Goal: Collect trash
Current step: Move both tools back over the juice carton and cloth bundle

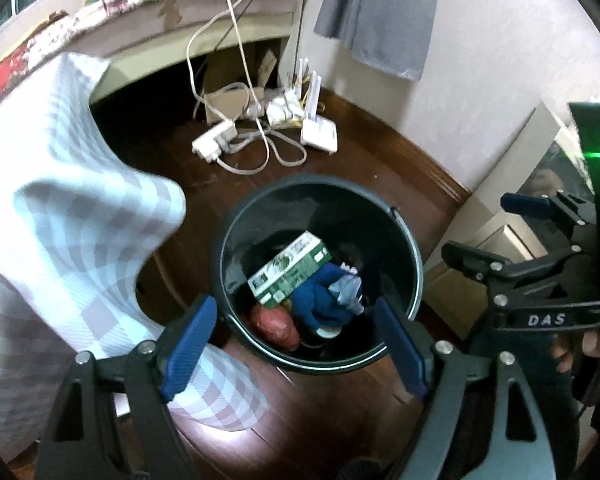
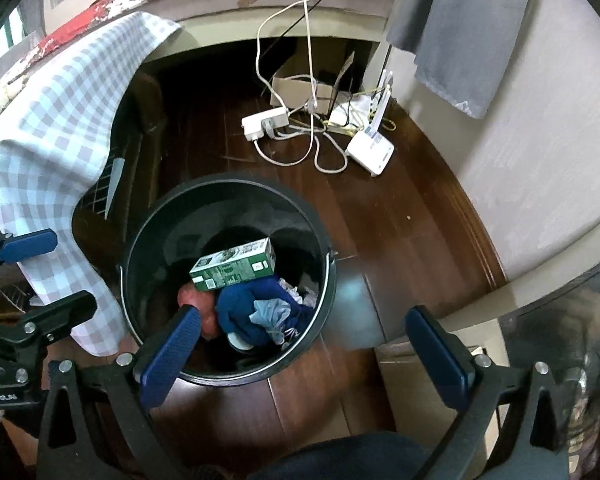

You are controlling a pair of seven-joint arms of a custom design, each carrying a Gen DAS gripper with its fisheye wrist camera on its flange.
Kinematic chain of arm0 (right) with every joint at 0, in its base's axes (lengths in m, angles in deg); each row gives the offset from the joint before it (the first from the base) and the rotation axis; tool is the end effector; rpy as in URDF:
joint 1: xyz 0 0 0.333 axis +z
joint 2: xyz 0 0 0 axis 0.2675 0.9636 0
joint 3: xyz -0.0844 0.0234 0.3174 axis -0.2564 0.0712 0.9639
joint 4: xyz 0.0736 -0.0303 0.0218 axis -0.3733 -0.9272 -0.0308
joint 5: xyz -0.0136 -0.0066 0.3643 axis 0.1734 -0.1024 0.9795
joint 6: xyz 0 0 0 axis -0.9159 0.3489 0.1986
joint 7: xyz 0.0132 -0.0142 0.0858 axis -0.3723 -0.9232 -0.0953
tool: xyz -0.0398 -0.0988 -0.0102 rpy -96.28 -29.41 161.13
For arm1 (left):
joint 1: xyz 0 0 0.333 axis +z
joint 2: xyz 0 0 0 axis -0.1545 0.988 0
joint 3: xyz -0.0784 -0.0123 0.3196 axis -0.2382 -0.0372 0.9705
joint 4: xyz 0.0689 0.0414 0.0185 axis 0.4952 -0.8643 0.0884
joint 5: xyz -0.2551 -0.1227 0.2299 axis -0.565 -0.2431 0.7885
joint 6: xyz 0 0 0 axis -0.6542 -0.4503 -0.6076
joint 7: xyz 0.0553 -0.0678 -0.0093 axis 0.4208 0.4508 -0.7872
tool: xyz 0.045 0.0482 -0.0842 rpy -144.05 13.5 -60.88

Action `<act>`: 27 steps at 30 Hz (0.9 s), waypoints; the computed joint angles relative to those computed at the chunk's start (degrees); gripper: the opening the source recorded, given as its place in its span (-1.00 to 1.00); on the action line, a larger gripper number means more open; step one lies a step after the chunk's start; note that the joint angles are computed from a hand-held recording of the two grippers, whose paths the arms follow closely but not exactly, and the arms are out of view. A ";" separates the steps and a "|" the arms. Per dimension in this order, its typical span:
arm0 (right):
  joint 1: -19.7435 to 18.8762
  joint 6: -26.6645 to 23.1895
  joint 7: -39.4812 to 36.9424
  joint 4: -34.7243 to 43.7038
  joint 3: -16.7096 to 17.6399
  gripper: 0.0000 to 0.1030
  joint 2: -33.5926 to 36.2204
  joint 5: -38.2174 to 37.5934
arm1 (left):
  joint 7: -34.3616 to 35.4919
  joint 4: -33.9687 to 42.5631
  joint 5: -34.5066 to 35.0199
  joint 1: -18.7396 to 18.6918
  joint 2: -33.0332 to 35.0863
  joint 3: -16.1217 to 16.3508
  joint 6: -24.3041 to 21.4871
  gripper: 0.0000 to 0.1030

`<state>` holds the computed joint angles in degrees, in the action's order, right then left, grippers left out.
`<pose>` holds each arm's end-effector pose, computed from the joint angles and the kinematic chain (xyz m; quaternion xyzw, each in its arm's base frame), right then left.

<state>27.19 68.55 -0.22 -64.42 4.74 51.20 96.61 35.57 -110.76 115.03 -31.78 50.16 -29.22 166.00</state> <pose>0.7099 0.1227 0.3507 -0.8080 0.5367 -0.1622 0.1813 0.6363 -0.3634 0.3809 -0.6469 0.7099 -0.2316 0.1547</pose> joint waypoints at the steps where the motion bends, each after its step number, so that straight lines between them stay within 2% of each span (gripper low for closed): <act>1: -0.15 0.05 -0.04 0.02 0.07 1.00 -0.16 0.17 | -0.29 -0.21 0.74 -0.44 -0.39 0.50 0.23 0.61; 6: -0.31 0.06 0.08 0.32 0.21 1.00 -1.07 0.55 | -1.03 -0.69 1.97 -0.50 -1.40 0.97 1.21 0.61; 16: -0.01 1.63 -0.77 1.16 1.07 1.00 -2.93 1.38 | -7.11 -4.71 8.00 -1.00 -6.45 3.82 5.01 0.61; 27: 1.18 1.27 -2.55 6.87 4.04 1.00 -2.32 4.19 | -20.50 -11.45 18.44 0.62 -12.76 7.18 6.57 0.62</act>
<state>28.37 69.82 -2.77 -57.56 8.77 48.88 100.79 15.07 -122.21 133.47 -31.16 37.40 -22.04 172.57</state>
